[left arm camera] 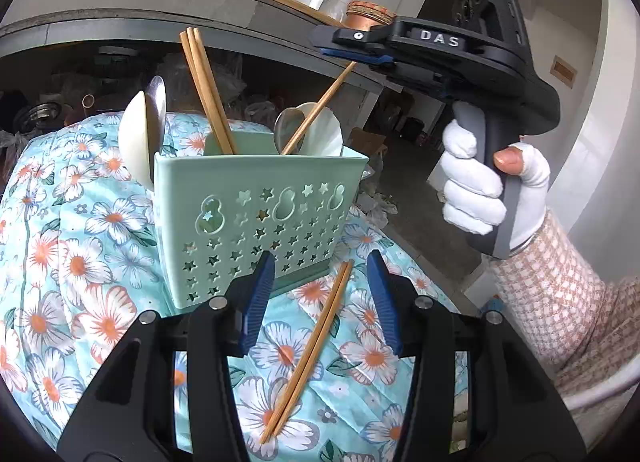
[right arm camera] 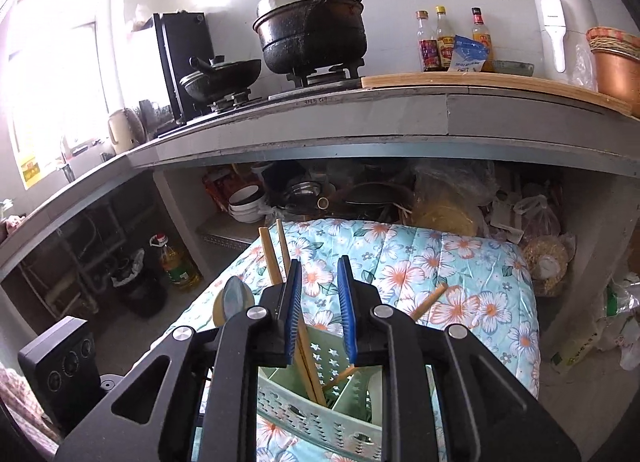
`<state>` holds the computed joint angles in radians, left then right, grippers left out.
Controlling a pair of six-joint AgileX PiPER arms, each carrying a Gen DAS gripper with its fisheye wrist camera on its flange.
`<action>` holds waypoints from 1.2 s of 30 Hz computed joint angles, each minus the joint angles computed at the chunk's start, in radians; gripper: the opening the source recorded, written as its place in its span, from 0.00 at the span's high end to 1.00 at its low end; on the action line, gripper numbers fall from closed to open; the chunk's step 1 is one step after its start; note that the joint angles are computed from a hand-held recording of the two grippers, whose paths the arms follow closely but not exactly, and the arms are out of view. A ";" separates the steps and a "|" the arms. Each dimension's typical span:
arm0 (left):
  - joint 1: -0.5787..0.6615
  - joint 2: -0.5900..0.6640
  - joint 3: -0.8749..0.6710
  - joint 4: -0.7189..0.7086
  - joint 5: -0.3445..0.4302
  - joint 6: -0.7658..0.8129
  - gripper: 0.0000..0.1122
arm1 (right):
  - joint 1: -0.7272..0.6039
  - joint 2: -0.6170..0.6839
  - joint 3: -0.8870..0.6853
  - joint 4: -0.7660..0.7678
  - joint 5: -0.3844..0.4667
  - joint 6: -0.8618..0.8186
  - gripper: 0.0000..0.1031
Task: Organize utensils
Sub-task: 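Move both tools down to the last bamboo chopsticks beside the holder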
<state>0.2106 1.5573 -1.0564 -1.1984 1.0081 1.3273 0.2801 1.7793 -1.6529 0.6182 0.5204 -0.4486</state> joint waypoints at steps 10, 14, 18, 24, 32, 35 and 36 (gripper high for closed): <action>-0.040 0.001 0.041 0.062 -0.093 0.031 0.59 | -0.142 -0.237 0.471 0.426 0.008 -0.204 0.68; -0.076 0.006 0.059 0.113 -0.175 0.019 0.59 | -0.161 -0.227 0.655 0.567 0.022 -0.232 0.68; -0.101 0.012 0.078 0.149 -0.226 -0.001 0.59 | -0.145 -0.128 0.754 0.739 0.055 -0.286 0.68; -0.128 0.037 0.075 0.200 -0.271 -0.061 0.59 | -0.133 0.021 0.759 0.904 0.120 -0.331 0.68; -0.116 0.044 0.078 0.197 -0.269 -0.059 0.59 | -0.128 0.066 0.748 0.992 0.117 -0.336 0.83; -0.120 0.047 0.071 0.210 -0.269 -0.075 0.59 | -0.142 0.068 0.767 1.035 0.135 -0.380 0.86; -0.122 0.049 0.068 0.212 -0.270 -0.080 0.59 | -0.140 0.064 0.769 1.037 0.131 -0.385 0.87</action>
